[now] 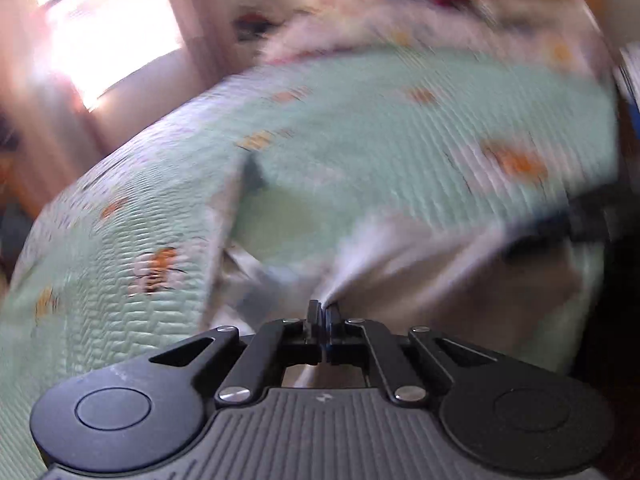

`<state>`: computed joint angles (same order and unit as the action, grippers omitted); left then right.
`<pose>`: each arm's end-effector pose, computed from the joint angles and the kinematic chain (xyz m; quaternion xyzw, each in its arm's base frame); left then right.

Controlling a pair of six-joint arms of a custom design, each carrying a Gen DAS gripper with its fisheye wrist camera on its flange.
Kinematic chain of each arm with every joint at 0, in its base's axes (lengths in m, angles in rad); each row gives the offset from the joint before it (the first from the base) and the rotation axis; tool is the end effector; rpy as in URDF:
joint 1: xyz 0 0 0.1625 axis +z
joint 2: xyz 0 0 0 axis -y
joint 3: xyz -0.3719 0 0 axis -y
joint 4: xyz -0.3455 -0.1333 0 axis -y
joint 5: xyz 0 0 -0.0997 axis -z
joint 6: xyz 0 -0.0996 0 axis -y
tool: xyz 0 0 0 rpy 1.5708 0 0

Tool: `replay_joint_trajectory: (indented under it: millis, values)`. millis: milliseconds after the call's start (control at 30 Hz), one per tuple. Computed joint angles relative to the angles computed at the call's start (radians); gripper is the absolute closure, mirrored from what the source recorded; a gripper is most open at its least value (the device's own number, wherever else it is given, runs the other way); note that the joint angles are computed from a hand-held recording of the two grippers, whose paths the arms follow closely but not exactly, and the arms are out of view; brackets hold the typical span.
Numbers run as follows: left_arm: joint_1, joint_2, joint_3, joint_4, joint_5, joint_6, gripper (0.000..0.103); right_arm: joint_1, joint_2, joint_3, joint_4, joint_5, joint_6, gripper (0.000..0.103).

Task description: Fold clothes

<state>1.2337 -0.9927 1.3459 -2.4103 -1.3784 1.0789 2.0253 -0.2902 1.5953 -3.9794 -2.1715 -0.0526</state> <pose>-0.0749 -0.6744 0.3146 0.6107 0.7489 -0.1896 0.1737 0.3174 -0.4741 -0.0125 0.0539 -0.8264 0.5409 0.1469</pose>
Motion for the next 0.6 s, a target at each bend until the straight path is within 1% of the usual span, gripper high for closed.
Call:
replay_joint_trajectory:
  millis: [67, 100, 133, 200, 267, 333, 433, 567, 600]
  values:
    - [-0.002, 0.008, -0.074, 0.032, -0.044, -0.090, 0.103, 0.000, 0.003, 0.002, -0.021, 0.013, -0.014, 0.069]
    - [-0.001, 0.006, -0.103, 0.045, -0.066, -0.125, 0.103, 0.002, 0.004, 0.002, -0.029, 0.024, -0.027, 0.061]
    - [0.002, 0.001, -0.123, 0.049, -0.084, -0.155, 0.103, 0.003, 0.005, 0.001, -0.036, 0.035, -0.039, 0.048]
    - [0.013, -0.015, -0.147, 0.051, -0.114, -0.211, 0.102, 0.008, -0.002, -0.003, 0.008, 0.043, -0.073, 0.036]
    - [0.033, -0.037, -0.159, 0.052, -0.135, -0.261, 0.102, 0.014, -0.007, -0.011, 0.064, 0.045, -0.113, 0.036]
    - [0.064, -0.059, -0.174, 0.085, -0.152, -0.302, 0.102, 0.005, -0.012, -0.010, 0.076, 0.084, -0.107, 0.036]
    - [0.105, -0.092, -0.174, 0.116, -0.114, -0.306, 0.102, -0.018, -0.013, -0.027, 0.068, 0.147, -0.073, 0.036]
    - [0.153, -0.091, -0.206, 0.162, -0.058, -0.347, 0.102, -0.033, 0.020, -0.145, 0.141, 0.137, -0.075, 0.036]
    - [0.162, -0.081, -0.220, 0.164, -0.047, -0.361, 0.102, -0.041, 0.024, -0.169, 0.189, 0.161, -0.066, 0.036]
